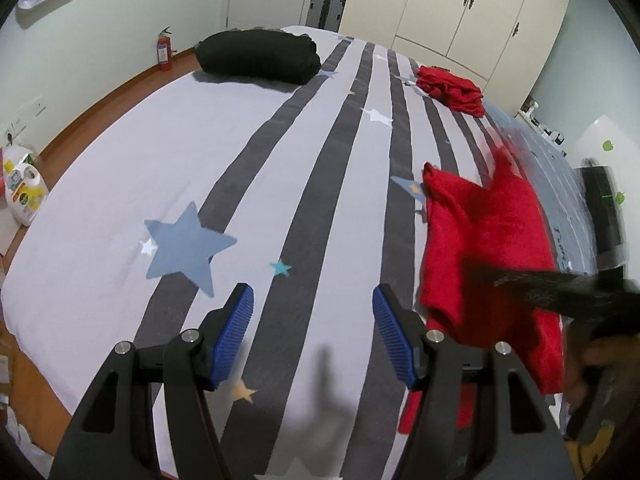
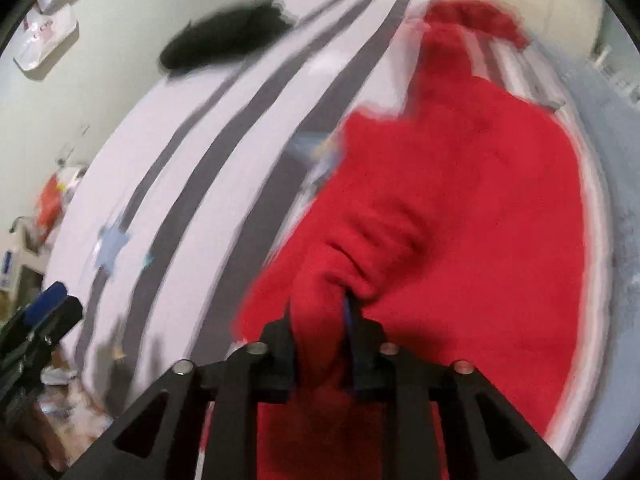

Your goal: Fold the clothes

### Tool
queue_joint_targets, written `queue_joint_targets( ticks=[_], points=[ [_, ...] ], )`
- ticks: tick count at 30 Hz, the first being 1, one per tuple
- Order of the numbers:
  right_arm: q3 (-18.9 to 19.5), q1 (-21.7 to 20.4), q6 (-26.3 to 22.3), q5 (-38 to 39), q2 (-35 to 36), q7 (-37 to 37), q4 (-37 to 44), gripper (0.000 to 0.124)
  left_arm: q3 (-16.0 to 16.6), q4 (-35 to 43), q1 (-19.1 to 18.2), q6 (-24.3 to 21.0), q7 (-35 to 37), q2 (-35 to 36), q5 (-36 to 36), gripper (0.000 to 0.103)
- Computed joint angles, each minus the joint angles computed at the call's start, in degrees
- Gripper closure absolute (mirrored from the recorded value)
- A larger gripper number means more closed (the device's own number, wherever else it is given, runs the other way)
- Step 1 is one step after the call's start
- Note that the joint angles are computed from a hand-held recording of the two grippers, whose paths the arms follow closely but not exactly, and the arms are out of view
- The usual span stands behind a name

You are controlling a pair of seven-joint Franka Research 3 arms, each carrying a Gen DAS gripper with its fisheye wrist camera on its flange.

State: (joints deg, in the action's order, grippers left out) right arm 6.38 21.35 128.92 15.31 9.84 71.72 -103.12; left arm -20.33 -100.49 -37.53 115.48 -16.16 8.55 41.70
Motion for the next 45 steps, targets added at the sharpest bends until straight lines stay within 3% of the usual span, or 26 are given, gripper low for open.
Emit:
queue_joint_targets(
  ticks=[2, 5, 7, 10, 18, 22, 26, 28, 32, 34, 37, 45],
  points=[
    [0.96, 0.06, -2.48, 2.33, 0.40, -2.47, -0.09, 0.090, 0.01, -0.37, 0.10, 0.82, -0.21, 0.06, -0.21, 0.044],
    [0.90, -1.91, -1.18, 11.11, -4.28, -10.58, -4.49, 0.080, 0.12, -0.39, 0.10, 1.98, -0.69, 0.46, 0.07, 0.044],
    [-0.27, -3.77, -1.85, 18.59, -7.82, -17.83, -7.16, 0.078, 0.25, 0.29, 0.07, 2.73, -0.58, 1.25, 0.17, 0.044],
    [-2.52, -5.45, -0.08, 20.85, -10.84, -22.69, -9.97, 0.075, 0.75, 2.48, -0.03, 4.99, 0.37, 3.53, 0.40, 0.044],
    [-6.08, -11.04, 2.88, 13.81, -7.06, -14.76, -9.57, 0.076, 3.00, 12.56, -1.31, 12.38, 6.85, 12.28, -1.50, 0.044],
    [-6.05, -12.58, 1.21, 16.16, -7.04, -17.61, -10.32, 0.076, 4.54, 21.70, -3.92, 9.87, 13.06, 18.80, -3.91, 0.044],
    [-5.70, -13.03, -0.17, 18.32, -7.23, -20.01, -10.59, 0.076, 6.01, 31.60, -6.52, 0.74, 20.16, 25.60, -8.57, 0.044],
    [-5.40, -12.74, 0.18, 18.00, -6.74, -20.49, -10.27, 0.076, 7.48, 35.99, -8.04, -3.38, 23.23, 28.63, -10.84, 0.059],
    [-6.19, -13.49, 0.11, 18.30, -7.86, -20.63, -12.88, 0.076, 7.75, 28.73, -6.92, -3.88, 17.67, 24.58, -13.74, 0.059],
    [-6.22, -13.70, 0.15, 18.43, -6.67, -20.61, -12.42, 0.077, 7.25, 24.79, -6.16, -1.85, 15.50, 22.10, -13.56, 0.057],
    [-6.13, -13.99, 0.12, 19.24, -6.42, -21.40, -12.47, 0.077, 7.05, 27.68, -7.37, -4.35, 17.93, 22.95, -11.11, 0.057],
    [-5.51, -12.51, 4.19, 24.10, -11.15, -28.34, -15.13, 0.078, 10.14, 37.76, -13.97, -9.29, 15.59, 25.74, -0.53, 0.057]
  ],
)
